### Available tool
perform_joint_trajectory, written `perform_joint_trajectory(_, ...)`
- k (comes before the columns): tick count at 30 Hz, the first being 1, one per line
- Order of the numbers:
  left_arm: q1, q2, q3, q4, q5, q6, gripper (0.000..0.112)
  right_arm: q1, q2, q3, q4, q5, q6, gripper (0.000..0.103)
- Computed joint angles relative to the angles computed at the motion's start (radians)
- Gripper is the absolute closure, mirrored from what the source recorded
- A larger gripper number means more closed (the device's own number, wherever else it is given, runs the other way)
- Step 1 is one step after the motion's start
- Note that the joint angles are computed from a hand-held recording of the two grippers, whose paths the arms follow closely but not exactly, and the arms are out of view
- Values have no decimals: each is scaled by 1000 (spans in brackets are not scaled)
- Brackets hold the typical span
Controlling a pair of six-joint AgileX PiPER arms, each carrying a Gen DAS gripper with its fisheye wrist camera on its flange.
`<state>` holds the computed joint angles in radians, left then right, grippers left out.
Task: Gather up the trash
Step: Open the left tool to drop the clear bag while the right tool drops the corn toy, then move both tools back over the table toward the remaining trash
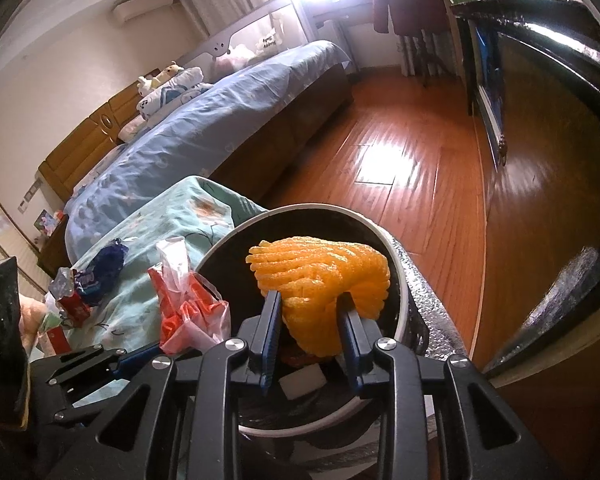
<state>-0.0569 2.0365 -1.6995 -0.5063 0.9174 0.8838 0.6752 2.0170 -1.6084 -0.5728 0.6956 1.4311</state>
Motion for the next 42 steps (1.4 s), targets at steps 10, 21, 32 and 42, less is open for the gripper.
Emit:
perform_joint_trajectory(10,18,-33,33,-20,-10,17,64,-4,-12,17,-1,-20,27,45)
perform_joint_trajectory(21,186,-140,187,-138,18,115,50,73,-46,36,-85,-36,147,31)
perform_joint_trajectory(32,401,-246,328,-141,-65,157,30,174,61,-152,-31,-6,84,28)
perform_joint_trajectory(42,584,-199,246,-153,6,171,30,216,262,-499,149,66,-168,26)
